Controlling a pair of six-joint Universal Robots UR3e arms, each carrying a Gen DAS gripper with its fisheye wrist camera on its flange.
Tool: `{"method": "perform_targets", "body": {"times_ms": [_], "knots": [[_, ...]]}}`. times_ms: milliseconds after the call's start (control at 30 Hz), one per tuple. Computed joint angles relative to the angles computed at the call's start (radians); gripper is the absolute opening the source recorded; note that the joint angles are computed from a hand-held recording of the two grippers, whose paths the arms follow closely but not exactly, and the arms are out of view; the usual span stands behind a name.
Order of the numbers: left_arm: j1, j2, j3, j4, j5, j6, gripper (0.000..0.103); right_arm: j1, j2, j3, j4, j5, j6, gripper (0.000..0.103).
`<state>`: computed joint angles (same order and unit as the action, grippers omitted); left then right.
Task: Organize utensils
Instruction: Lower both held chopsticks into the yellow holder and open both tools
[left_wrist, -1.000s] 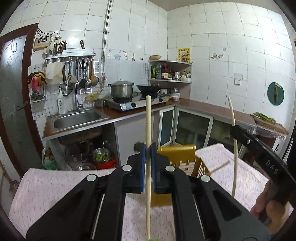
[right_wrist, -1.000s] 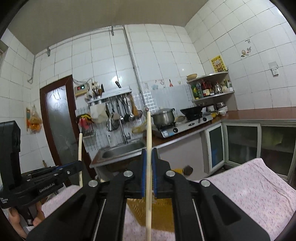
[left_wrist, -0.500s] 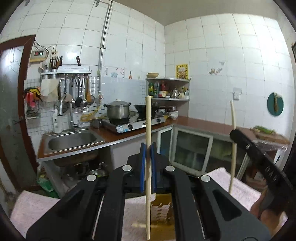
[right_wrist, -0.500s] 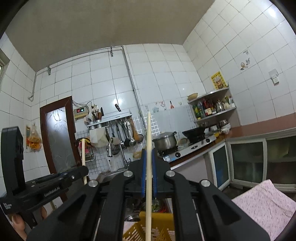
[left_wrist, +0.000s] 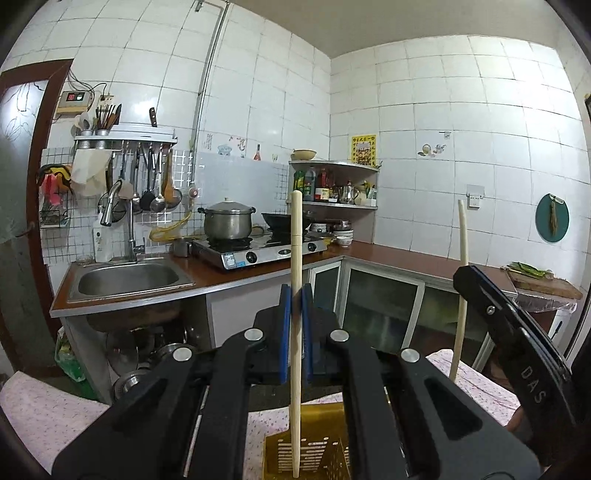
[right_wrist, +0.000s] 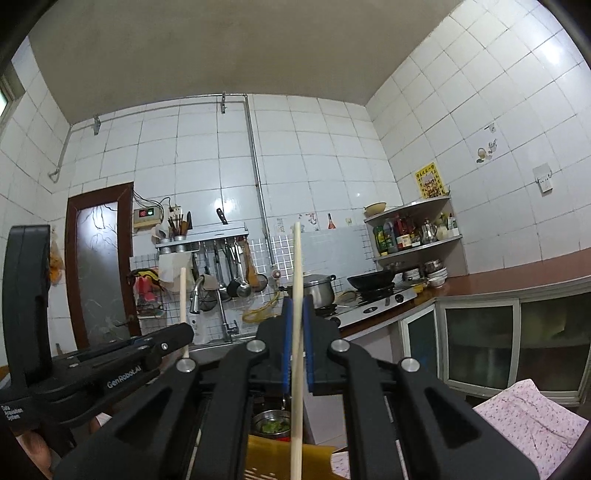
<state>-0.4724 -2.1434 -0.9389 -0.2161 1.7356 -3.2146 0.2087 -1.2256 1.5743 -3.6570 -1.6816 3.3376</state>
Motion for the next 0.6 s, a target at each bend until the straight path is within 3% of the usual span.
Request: {"method": "perform_targets", "body": {"times_ms": [267, 467, 600], "knots": [[0.019, -0.009, -0.155, 0.202, -0.020, -0.017, 0.005, 0.022, 0.045, 0.035, -0.131, -0.077, -0.017, 0.006], [0.033, -0.022, -0.172, 0.227, -0.032, -0.021, 0.005, 0.046, 0.040, 0.047, -0.180, -0.096, -0.026, 0.006], [0.027, -0.024, -0.198, 0.267, -0.016, -0.022, 0.005, 0.136, 0.094, -0.005, -0.223, -0.222, -0.124, 0.006]]}}
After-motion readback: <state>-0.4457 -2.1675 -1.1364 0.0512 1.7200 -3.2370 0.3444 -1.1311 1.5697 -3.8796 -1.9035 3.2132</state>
